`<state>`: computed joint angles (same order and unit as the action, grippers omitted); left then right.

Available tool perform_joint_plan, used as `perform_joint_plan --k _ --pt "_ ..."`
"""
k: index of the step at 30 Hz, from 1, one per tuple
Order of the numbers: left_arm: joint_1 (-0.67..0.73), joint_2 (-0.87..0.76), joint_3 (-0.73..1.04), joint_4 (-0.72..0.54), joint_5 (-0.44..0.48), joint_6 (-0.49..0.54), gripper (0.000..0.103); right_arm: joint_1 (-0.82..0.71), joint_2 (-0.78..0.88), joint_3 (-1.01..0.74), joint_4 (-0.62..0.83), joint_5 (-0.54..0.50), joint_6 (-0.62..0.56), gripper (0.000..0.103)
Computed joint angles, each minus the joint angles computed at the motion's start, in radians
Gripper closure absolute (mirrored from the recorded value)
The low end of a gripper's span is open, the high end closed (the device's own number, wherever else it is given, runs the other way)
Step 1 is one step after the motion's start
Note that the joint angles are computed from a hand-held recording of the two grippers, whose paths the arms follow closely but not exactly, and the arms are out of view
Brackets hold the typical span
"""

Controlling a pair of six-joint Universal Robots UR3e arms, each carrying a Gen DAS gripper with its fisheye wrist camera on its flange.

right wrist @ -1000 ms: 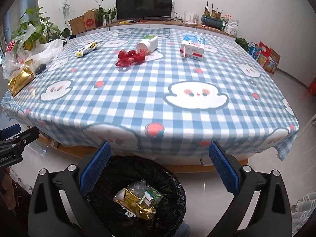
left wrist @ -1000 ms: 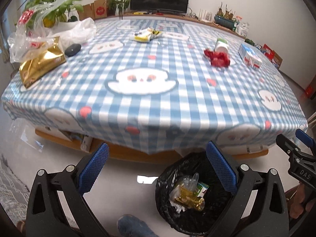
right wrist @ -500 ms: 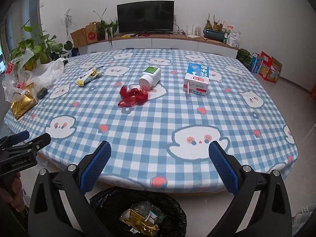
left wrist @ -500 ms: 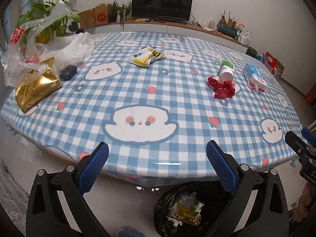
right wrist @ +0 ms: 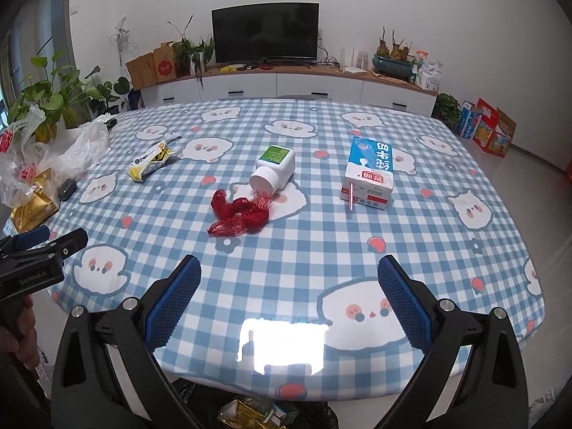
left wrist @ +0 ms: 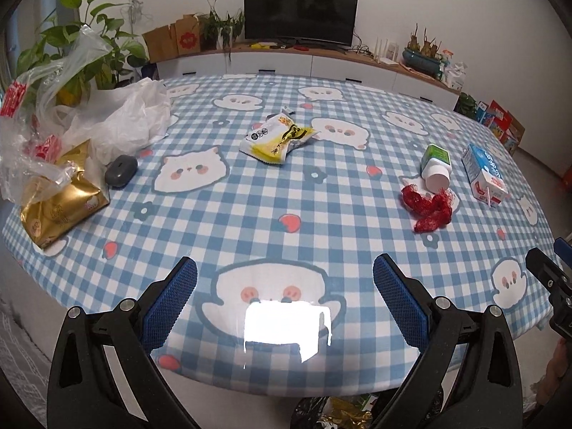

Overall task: Collect trash
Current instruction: 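Move both tools back over the table toward the snack packet and bottle, then grasp the yellow snack packet with the left tool while the right tool grasps the white bottle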

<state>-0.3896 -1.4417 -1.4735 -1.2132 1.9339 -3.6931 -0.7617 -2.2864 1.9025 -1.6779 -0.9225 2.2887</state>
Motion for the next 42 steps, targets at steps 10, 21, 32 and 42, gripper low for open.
perform_joint_plan --k 10,21,32,42 --pt "0.117 -0.086 0.06 0.048 -0.052 0.095 0.006 0.282 0.303 -0.066 -0.384 -0.159 0.296 0.008" --pt "0.219 -0.259 0.211 0.074 -0.108 0.183 0.007 0.459 0.584 -0.218 -0.55 -0.267 0.441 0.009" --pt "0.312 -0.536 0.502 0.02 -0.162 0.255 0.007 0.644 0.967 -0.545 -0.589 -0.455 0.545 0.019" --pt "0.344 -0.749 0.748 -0.076 -0.192 0.279 0.024 0.691 1.178 -0.798 -0.457 -0.506 0.584 0.056"
